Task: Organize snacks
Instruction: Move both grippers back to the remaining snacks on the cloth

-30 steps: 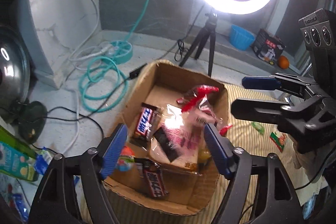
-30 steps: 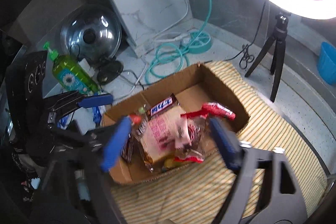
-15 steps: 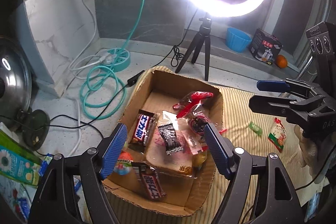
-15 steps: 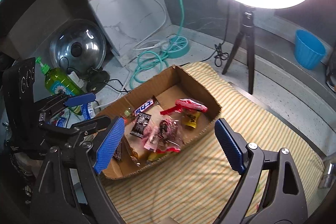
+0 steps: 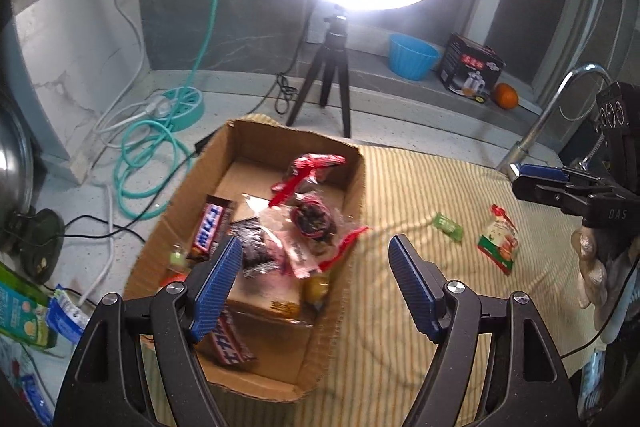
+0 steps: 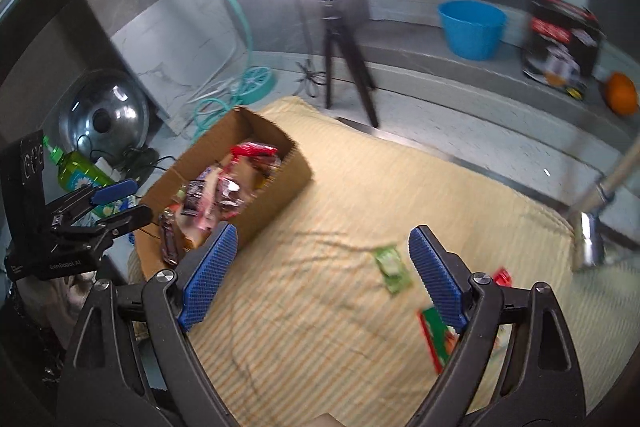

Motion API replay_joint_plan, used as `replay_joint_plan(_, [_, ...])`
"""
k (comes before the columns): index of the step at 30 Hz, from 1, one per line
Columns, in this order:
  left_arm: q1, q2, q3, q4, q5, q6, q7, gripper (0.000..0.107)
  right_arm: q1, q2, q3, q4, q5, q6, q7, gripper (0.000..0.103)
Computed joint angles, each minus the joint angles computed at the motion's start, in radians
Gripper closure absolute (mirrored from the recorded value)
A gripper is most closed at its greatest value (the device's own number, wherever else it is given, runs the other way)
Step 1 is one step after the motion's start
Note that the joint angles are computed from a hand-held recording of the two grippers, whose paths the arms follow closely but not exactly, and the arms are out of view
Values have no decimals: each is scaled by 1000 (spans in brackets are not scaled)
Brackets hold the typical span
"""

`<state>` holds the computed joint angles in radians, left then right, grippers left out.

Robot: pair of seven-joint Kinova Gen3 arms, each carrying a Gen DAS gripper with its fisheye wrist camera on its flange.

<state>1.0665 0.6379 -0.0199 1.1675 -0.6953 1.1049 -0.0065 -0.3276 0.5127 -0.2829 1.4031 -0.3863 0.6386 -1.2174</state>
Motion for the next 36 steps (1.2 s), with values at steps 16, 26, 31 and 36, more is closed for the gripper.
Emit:
replay_joint_plan(16, [-19,202,-5,-309,163,-61,-232,32,265,-29,0,182,-176,17,57,13])
replay_joint_plan(26, [-126,316,23,-490,364,-83,-413,32,308,85,23,109,-239,149,12,19])
replay_joint_plan(31, [-176,345,29,-516,461,-123,-421,32,351,128,-2,123,-320,156,26,27])
replay_joint_plan(36, [-215,400,39,-591,539,-107,-425,32,392,172,-30,144,-403,153,60,37])
